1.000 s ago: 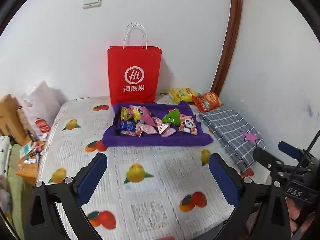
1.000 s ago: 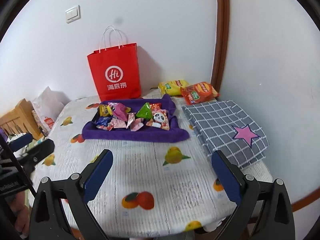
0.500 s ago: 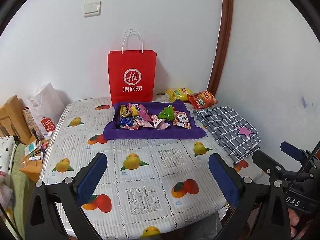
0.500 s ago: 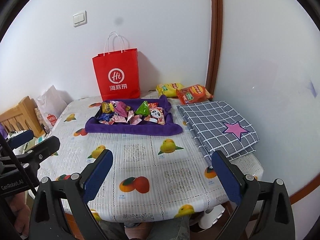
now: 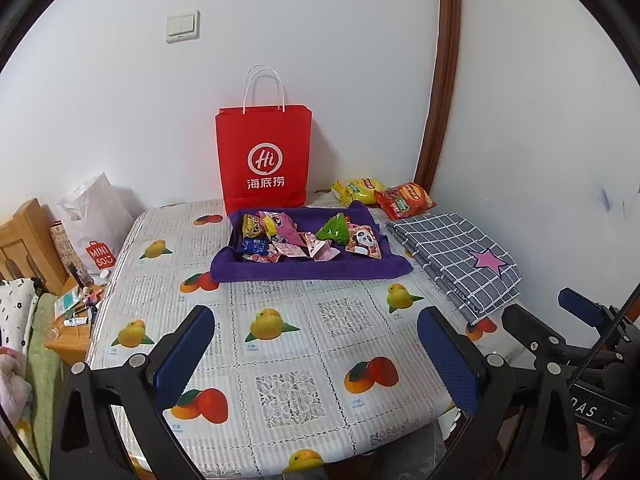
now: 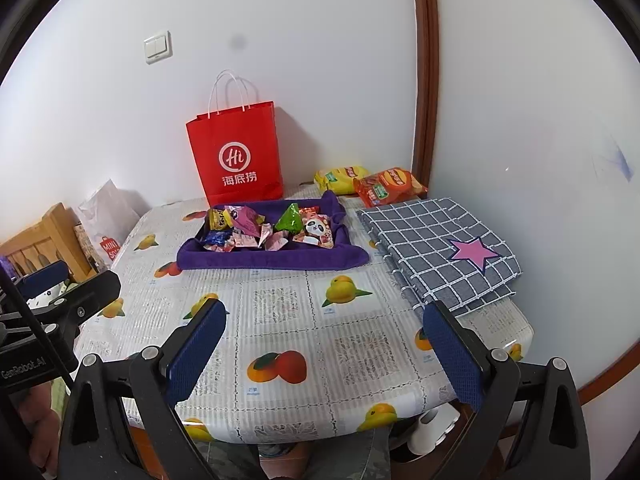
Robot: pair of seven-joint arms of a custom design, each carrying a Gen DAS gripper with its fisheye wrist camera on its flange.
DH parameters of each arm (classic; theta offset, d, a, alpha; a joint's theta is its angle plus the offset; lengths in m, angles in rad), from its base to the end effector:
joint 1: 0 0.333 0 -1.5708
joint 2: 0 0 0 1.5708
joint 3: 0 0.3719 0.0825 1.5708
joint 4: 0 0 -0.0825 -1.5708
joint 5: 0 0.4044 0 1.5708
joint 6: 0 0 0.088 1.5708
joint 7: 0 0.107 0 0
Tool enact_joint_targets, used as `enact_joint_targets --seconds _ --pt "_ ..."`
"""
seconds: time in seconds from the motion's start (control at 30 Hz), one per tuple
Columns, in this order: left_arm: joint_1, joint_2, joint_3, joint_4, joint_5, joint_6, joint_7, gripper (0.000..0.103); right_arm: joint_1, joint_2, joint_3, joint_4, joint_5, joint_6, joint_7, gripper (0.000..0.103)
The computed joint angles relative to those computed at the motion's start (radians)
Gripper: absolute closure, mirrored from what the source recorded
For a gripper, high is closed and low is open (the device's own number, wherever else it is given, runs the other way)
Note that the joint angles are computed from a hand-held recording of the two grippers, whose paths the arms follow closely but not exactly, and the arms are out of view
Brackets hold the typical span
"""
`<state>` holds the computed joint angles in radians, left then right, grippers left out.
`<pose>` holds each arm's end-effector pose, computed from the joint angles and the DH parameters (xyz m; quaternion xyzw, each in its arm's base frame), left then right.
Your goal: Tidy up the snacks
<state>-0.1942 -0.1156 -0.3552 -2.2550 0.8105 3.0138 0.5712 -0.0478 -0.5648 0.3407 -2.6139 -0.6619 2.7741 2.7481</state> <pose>0.4393 -0.3398 0.5370 -0.5221 0.7295 -0.3766 0.2311 0.3786 0.1589 0.5297 -0.5303 0.7369 -0.3141 0.2776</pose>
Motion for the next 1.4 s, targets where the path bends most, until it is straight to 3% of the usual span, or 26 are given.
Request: enact_joint_targets --seconds 1.4 --pt "-0.008 0.003 0.003 -0.007 -0.024 0.002 0.018 0.001 0.013 -0.010 0.018 -0.004 -0.007 0.006 0.023 0.005"
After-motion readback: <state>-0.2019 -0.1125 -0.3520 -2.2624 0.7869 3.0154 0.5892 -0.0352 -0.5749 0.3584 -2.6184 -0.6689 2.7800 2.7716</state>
